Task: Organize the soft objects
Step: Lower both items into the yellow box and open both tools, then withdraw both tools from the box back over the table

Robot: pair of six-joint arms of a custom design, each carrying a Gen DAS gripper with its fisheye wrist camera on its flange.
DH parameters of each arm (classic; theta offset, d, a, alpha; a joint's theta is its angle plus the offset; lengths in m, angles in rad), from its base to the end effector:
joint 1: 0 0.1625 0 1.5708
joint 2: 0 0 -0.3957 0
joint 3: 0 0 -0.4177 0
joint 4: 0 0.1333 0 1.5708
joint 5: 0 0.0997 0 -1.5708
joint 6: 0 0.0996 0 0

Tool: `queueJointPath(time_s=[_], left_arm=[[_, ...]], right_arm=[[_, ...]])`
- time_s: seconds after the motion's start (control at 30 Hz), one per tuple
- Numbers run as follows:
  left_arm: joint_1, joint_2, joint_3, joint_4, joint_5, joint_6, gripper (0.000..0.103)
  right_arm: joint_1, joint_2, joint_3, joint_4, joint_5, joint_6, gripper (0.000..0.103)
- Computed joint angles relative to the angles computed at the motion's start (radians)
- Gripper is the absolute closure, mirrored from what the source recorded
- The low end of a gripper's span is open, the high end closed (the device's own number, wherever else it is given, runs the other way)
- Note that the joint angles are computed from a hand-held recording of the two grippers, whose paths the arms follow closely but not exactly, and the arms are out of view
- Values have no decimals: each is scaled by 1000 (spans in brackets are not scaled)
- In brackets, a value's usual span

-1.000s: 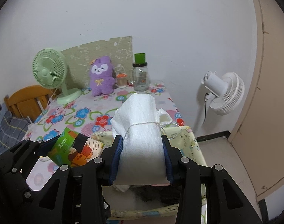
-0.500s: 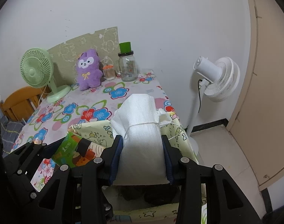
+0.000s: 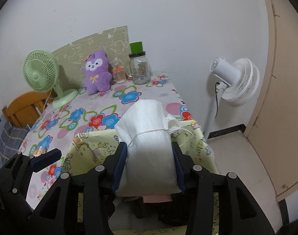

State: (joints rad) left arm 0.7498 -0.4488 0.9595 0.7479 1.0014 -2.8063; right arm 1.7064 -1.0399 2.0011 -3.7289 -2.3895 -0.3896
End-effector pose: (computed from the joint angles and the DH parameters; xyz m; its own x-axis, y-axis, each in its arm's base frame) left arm -0.3496 -0.5810 0.0196 -0.4273 0.6889 -0.5856 0.8864 0.4468 -0.1212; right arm 0.1329 -0.5261 0.2292 -0.6924 0.4002 0.6003 -0.3377 0.5555 -0.7598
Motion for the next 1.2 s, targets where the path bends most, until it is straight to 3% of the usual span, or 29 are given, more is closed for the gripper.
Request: queueJointPath(time_s=[0.37, 1.2], left_arm=[[0, -38, 52, -31, -1, 4, 0], [2, -242, 257, -161, 25, 1, 0]], right_arm=[[32, 26, -11, -6, -37, -6, 18], [161, 119, -40, -112, -150, -64, 14]])
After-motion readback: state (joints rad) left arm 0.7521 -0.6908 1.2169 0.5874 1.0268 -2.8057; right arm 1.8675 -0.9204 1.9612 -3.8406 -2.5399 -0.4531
